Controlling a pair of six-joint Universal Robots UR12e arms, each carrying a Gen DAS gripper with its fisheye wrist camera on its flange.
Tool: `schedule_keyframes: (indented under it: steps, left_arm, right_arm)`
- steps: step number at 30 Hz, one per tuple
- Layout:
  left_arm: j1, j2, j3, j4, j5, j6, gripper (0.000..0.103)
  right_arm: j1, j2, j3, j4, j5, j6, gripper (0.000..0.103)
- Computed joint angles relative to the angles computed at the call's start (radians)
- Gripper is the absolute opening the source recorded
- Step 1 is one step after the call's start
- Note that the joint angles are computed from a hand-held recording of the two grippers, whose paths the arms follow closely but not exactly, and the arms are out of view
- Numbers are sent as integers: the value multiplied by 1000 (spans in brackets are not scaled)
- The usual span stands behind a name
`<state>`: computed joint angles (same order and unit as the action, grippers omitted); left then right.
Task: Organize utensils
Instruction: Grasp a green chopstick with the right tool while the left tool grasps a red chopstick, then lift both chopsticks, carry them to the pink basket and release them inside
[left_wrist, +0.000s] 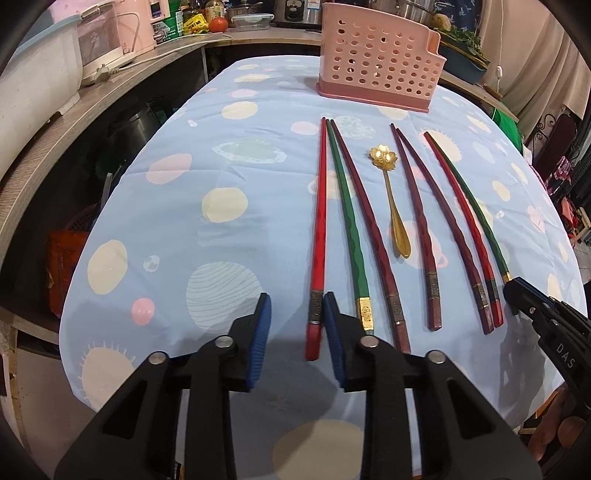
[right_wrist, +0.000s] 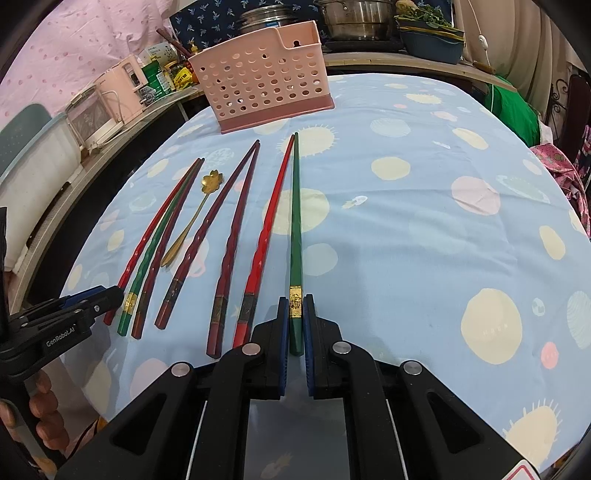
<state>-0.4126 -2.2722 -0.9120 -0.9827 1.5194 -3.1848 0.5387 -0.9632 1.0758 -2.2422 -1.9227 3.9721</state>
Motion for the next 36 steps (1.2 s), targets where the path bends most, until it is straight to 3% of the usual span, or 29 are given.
schedule_keyframes:
  steps: [4, 20, 36]
  left_arm:
    - [2, -3, 6, -10, -8, 1, 9]
    - [8, 10, -4, -16, -38, -10, 7]
    - [34, 45, 6, 58, -96, -62, 7]
  right_arm:
    - [0, -1, 1, -1, 2, 1, 7]
    - [8, -20, 25, -32, -20, 19, 7]
    - [20, -60, 19, -130, -167, -11, 7]
